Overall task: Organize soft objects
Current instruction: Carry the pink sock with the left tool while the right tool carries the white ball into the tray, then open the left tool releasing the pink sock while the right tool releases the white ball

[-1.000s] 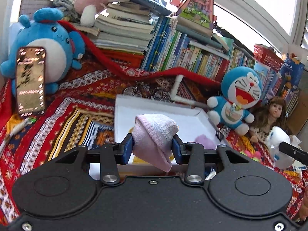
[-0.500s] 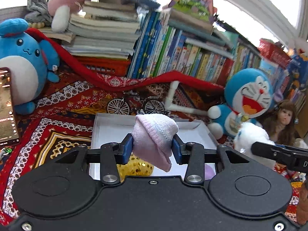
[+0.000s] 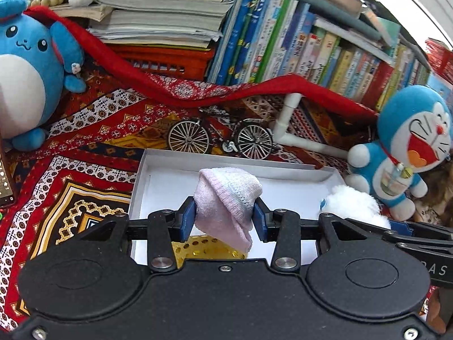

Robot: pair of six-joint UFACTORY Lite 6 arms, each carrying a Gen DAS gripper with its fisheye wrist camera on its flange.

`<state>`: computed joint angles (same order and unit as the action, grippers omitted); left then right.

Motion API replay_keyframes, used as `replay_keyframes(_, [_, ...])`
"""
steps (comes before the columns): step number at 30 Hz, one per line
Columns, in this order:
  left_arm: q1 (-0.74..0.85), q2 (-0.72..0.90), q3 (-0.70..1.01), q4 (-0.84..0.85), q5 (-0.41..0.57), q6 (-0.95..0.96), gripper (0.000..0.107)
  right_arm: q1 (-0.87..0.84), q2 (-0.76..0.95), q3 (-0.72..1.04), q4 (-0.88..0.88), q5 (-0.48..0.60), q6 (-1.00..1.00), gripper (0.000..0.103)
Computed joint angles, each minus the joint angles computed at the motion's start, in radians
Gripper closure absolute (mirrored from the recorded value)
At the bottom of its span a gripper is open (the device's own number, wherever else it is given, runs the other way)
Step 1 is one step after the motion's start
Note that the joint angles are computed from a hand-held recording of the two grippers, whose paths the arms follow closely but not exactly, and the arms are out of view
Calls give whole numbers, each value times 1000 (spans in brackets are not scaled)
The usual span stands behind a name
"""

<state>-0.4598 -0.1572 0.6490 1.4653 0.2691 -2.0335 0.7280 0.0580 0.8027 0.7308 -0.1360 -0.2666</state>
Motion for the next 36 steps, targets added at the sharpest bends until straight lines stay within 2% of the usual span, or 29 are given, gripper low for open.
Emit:
replay_keyframes(6, [27,81,36,53,-3,-55,67,-15,120,79,-48,-12,75,43])
replay_keyframes(11, [32,118,47,102,-2,-101,67,-8,187,105,-20,-79,77,43])
replay_keyframes(17, [35,151,49,162,-15,-154,67,-20,247,136,-141,-70,207,43])
replay_keyframes(20, [40,166,51,197,-23,-191,67,-9,272,153,-95,-72,150,43])
replay_keyframes(27, [54,194,50,298,-39,-290,67,-3,312,171,-122,-73,171,42])
replay_keyframes(29, [57,198,47,334,-40,-324,67,5,320,177,-75,-79,115,42])
replay_keyframes(36, [49,200,46,337,-32,-316,66,13,324,183,-24,-85,63,40])
